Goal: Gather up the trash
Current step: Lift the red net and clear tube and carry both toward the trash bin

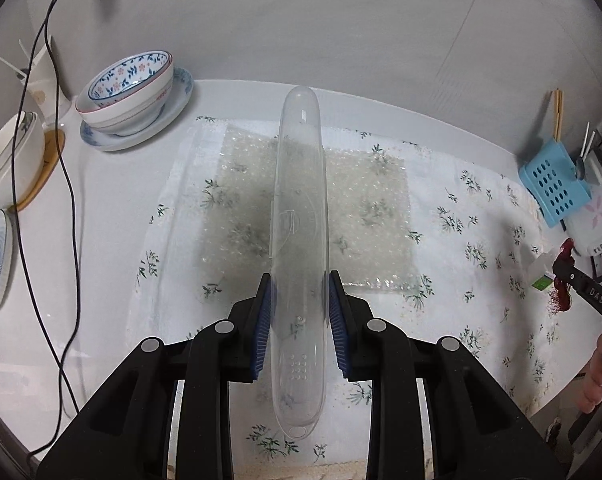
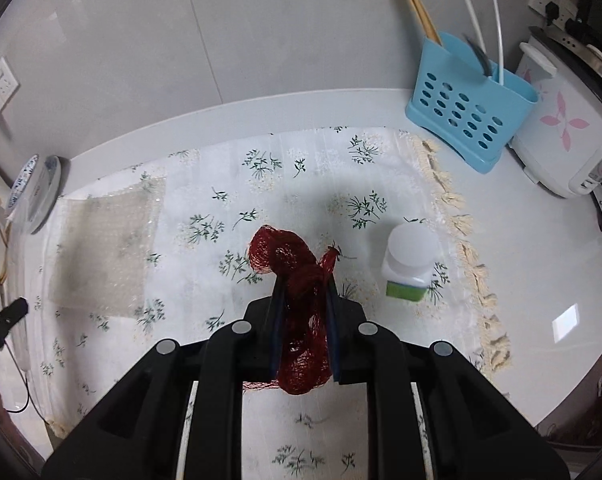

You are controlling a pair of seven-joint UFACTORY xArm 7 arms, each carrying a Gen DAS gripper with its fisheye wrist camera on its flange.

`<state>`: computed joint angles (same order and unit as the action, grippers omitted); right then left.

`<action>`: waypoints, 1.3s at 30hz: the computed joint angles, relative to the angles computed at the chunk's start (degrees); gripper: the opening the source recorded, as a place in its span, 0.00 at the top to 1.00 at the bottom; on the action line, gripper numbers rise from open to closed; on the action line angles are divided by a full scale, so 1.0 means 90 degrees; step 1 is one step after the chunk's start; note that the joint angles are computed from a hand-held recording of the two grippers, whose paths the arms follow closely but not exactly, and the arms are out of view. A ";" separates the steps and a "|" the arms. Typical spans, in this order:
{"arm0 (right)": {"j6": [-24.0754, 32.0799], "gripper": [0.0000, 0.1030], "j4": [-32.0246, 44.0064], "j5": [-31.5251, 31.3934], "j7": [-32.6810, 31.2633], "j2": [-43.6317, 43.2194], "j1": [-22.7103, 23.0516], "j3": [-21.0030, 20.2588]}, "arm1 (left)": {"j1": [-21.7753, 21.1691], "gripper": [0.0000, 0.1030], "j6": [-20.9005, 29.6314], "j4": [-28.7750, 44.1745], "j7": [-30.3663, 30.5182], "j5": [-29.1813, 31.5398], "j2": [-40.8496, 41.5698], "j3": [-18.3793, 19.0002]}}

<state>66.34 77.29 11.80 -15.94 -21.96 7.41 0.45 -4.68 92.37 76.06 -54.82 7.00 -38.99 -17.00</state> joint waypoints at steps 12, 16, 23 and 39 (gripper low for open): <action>0.0196 0.84 -0.0820 0.0328 -0.0591 -0.1401 0.0088 -0.0347 | -0.0333 0.74 0.0181 0.0289 -0.0530 -0.0160 0.0068 -0.0727; 0.0256 0.84 -0.1078 0.0294 -0.0715 -0.1816 0.0111 -0.0379 | -0.0476 0.74 0.0178 0.0361 -0.0710 -0.0295 0.0074 -0.0869; 0.0544 0.84 -0.1377 0.0312 -0.0795 -0.2379 0.0176 -0.0500 | -0.0642 0.74 0.0185 0.0543 -0.1169 -0.0427 0.0117 -0.1266; 0.1749 0.84 -0.2276 0.0210 -0.1100 -0.3829 0.0078 -0.0896 | -0.0830 0.74 0.0407 0.0908 -0.2095 -0.0532 0.0222 -0.2120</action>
<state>82.08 56.80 13.68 -25.84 -56.42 8.11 -7.61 -12.15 96.03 84.23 -73.68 2.21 -36.99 -36.08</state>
